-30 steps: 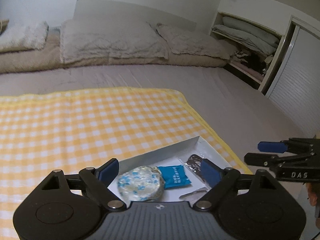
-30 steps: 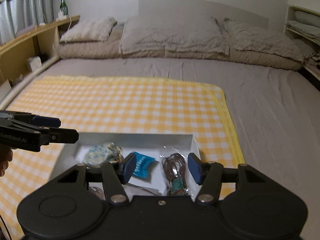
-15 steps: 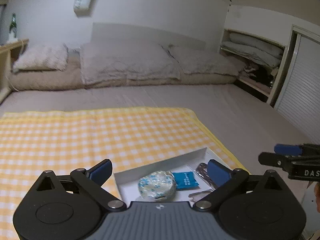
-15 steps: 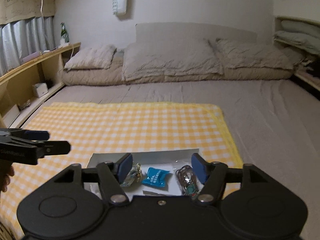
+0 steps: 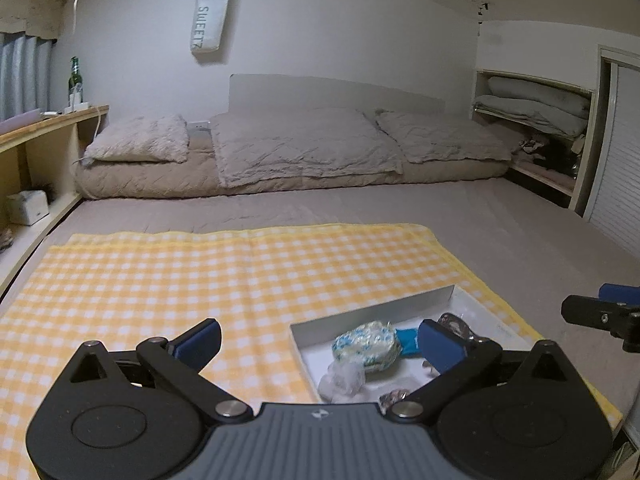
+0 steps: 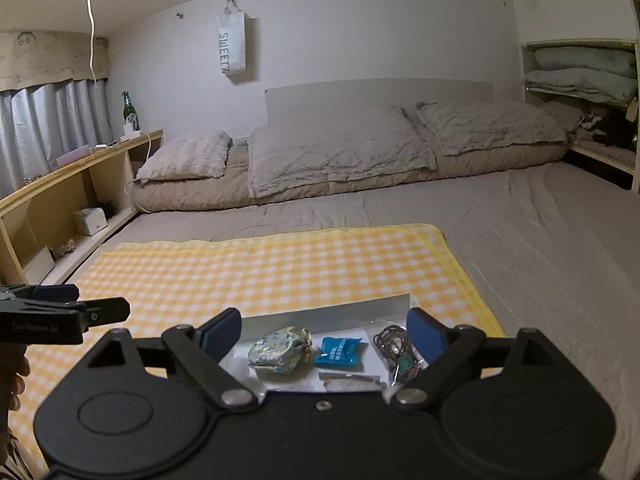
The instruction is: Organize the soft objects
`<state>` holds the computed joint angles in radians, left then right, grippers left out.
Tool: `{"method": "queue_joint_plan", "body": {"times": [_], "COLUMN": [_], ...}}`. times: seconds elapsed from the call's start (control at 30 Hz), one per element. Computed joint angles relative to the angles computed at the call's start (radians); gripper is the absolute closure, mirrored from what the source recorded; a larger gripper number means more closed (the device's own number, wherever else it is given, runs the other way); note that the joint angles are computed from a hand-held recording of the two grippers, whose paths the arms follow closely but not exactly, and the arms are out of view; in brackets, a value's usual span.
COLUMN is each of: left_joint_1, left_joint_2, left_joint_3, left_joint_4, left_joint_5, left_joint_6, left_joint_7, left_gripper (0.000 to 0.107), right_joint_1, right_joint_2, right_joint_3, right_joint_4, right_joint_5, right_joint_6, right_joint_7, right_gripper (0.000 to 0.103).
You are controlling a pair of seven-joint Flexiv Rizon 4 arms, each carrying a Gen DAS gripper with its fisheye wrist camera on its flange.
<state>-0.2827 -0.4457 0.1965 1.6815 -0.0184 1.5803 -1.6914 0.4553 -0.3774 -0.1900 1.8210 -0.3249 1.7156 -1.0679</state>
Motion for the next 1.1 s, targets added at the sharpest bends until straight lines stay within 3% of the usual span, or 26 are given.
{"method": "queue_joint_plan", "body": {"times": [0.1, 0.17, 0.27, 0.53, 0.77, 1.0, 1.1], "left_joint_1": [-0.008, -0.074, -0.126, -0.273, -0.297, -0.275, -0.271], "left_joint_2": [0.021, 0.017, 0.020, -0.006, -0.010, -0.002, -0.001], "left_joint_3": [0.016, 0.097, 0.158, 0.313, 0.324, 0.274, 0.259], "left_joint_4": [0.047, 0.055, 0.081, 0.132, 0.169, 0.205, 0.214], "left_joint_5": [0.023, 0.047, 0.055, -0.018, -0.099, -0.178, -0.210], "left_joint_6": [0.037, 0.059, 0.087, 0.149, 0.179, 0.201, 0.217], "left_joint_7": [0.008, -0.017, -0.034, -0.035, 0.034, 0.107, 0.140], "left_gripper": [0.004, 0.004, 0.004, 0.004, 0.004, 0.004, 0.004], "right_joint_1": [0.114, 0.194, 0.302, 0.488, 0.596, 0.701, 0.712], "right_joint_2": [0.015, 0.020, 0.025, 0.017, 0.001, -0.031, -0.034], "right_joint_3": [-0.127, -0.213, -0.319, -0.485, -0.584, -0.685, -0.689], "right_joint_4": [0.051, 0.084, 0.124, 0.168, 0.185, 0.207, 0.203], "right_joint_5": [0.003, 0.024, 0.070, 0.195, 0.276, 0.357, 0.383], "right_joint_6": [0.034, 0.058, 0.079, 0.093, 0.088, 0.121, 0.112], "right_joint_7": [0.013, 0.000, -0.039, -0.137, -0.205, -0.271, -0.294], "right_gripper": [0.008, 0.007, 0.005, 0.002, 0.000, 0.000, 0.000]}}
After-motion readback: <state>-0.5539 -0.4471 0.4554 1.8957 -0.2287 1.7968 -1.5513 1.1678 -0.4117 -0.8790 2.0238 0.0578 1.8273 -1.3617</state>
